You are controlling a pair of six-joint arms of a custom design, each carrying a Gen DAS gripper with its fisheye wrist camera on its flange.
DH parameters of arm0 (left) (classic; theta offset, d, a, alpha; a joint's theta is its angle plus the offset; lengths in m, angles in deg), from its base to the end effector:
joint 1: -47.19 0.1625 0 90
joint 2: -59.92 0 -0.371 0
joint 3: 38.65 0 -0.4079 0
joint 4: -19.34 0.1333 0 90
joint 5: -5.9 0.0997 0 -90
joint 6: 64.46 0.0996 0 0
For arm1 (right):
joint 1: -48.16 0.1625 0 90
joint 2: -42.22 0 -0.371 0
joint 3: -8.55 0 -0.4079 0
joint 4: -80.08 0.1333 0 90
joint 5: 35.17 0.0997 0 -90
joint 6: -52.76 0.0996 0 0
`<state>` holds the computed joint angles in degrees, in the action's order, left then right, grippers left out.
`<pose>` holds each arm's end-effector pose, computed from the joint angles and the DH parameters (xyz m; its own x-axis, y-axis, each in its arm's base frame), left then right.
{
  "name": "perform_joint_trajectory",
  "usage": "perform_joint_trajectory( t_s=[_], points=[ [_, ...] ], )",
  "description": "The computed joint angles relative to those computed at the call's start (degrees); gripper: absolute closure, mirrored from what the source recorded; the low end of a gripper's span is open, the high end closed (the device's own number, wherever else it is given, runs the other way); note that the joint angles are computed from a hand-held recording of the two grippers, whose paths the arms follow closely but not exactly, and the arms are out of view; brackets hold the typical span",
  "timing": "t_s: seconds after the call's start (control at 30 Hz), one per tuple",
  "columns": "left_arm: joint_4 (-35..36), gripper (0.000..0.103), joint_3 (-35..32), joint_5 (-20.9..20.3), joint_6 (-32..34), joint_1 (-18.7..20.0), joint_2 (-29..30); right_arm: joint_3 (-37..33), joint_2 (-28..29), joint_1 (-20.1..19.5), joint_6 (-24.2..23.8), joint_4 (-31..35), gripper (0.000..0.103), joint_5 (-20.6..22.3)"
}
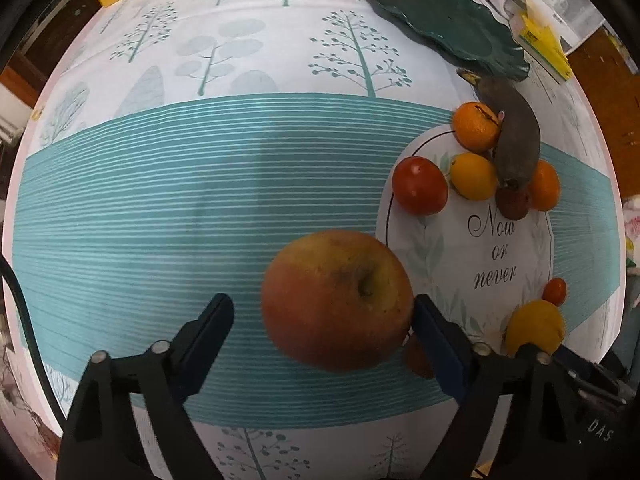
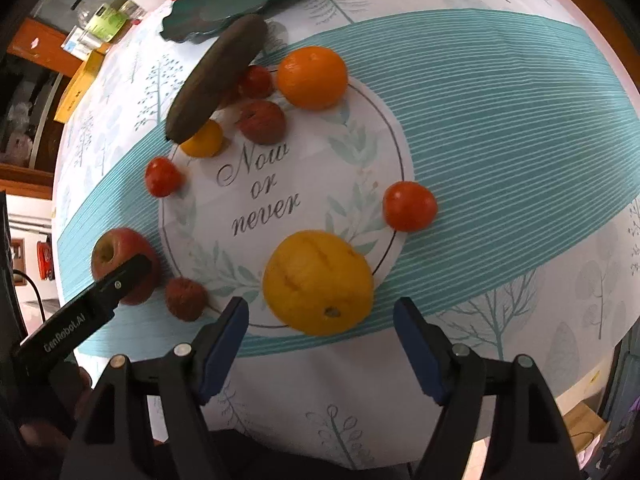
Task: Organize fruits
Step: 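Grasp the red apple with the left tool while the right tool grasps the yellow orange, then carry apple and yellow orange onto the green plate and open both tools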
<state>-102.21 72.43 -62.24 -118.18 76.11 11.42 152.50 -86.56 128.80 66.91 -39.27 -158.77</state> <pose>-0.3303 -0.3771 -0.0523 -0.7708 0.2016 -0.6043 0.2174 0.9749 0.0478 0.0319 -0.2873 0.2890 -0.7370 0.4949 0.4604 0.3484 0.8618 -0.3687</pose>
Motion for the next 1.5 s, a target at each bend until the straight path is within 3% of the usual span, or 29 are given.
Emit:
perform_joint_trajectory(
  t_s=[0.27, 0.4, 0.47, 0.63, 0.9, 1.0, 1.17, 1.23, 1.5],
  points=[
    [-1.9, 0.025, -3.2, -0.9, 6.3, 3.3, 3.6, -1.0, 4.1, -0.7, 0.4, -3.4, 0.037, 0.0],
    [-2.5, 0.032, -4.6, -1.3, 9.3, 4.2, 4.8, -1.7, 6.0, -2.3, 0.3, -5.0, 0.042, 2.0],
    [-2.6, 0.032, -5.3, -1.6, 10.2, 4.7, 5.4, -1.5, 5.3, -2.8, 1.8, -4.0, 0.048, 2.2],
    [-1.8, 0.032, -6.8, -1.8, 11.8, 5.6, 6.4, -1.1, 3.2, -5.9, 1.0, -4.4, 0.049, 5.7],
    [0.5, 0.033, -4.6, -4.3, 9.5, 5.6, 3.0, -0.2, -5.7, -14.6, -1.3, 2.0, 0.051, 15.7],
    [0.7, 0.033, -4.3, -3.8, 8.7, 5.6, 2.1, 1.1, -9.5, -15.2, -0.6, 4.4, 0.051, 17.3],
    [0.4, 0.033, -3.8, -1.6, 7.2, 4.1, 0.2, 1.5, -13.3, -12.9, -0.5, 6.1, 0.051, 17.9],
    [0.1, 0.033, -3.9, -1.1, 7.3, 3.9, -0.5, 0.6, -13.9, -12.8, -2.7, 6.5, 0.051, 19.0],
    [3.0, 0.033, -6.0, 2.5, 7.2, 2.8, -2.6, -6.8, -8.0, -8.6, -10.5, 5.4, 0.051, 18.6]
  ],
)
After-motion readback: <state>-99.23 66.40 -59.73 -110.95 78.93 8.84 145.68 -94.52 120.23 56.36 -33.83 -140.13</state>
